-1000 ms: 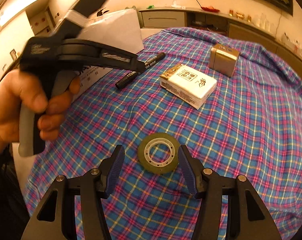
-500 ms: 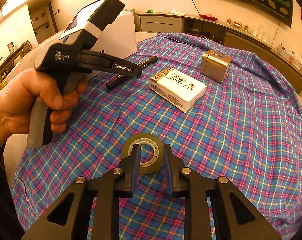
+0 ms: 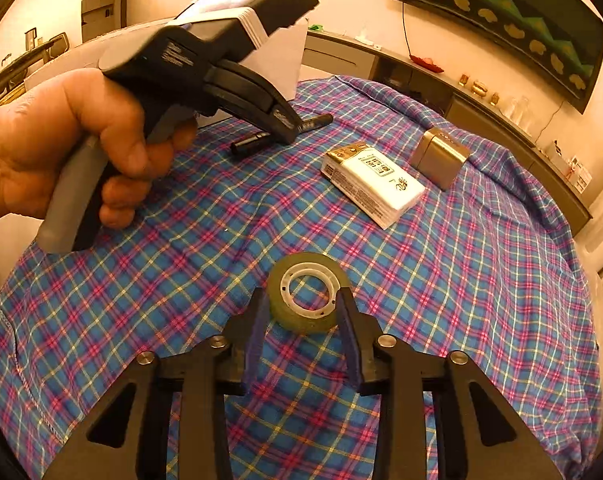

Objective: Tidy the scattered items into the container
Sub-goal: 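Grasp the black marker with left tool while right tool grasps the green tape roll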

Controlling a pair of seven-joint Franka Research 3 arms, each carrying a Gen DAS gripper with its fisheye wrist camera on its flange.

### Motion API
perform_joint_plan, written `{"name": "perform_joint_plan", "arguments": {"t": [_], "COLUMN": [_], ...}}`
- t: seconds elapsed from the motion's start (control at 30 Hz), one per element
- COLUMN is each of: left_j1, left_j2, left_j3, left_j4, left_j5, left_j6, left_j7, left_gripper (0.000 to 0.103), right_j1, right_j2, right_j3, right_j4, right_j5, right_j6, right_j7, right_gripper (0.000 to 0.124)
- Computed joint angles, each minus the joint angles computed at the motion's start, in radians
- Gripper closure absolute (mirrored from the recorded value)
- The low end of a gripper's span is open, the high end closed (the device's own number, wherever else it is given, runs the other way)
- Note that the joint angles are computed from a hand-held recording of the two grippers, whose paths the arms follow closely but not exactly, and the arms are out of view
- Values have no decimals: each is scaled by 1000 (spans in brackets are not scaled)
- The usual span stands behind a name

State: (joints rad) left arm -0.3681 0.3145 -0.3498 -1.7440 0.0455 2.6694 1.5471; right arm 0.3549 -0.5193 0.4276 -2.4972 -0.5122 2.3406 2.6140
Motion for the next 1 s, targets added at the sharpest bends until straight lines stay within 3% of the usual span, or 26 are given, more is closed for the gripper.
{"name": "perform_joint_plan", "arguments": {"t": [0.17,0.43,0.63,0.73,0.87,1.0], "left_j1": [36,45,49,48,40,36], "left_j2": [-19,-69,-102,-117,-130,-136], "left_j3": [-35,-42,-49,-49,-41,-31], "left_j4": [-20,-50,-61,-66,-74,-74], "left_j5": [-93,-183,-259,-297,-320,-330], "left_j6": [-7,8,19,20,20,14], "left_j7": [58,121,182,212,231,233], "left_gripper": [90,90,90,90,90,90], "right_j1": [-1,-16,-48,-64,-95,-94], "right_j2": [-39,-140,-182,-171,-116,-45], "right_j3": [-12,-41,-14,8,47,45], "right_j4": [-32,-147,-182,-169,-108,-53], "right_j5": [30,187,266,266,213,159], "right_j6": [51,214,267,272,229,157], "right_j7": [40,85,84,56,5,-49], "right_gripper": [115,118,119,117,103,103]}}
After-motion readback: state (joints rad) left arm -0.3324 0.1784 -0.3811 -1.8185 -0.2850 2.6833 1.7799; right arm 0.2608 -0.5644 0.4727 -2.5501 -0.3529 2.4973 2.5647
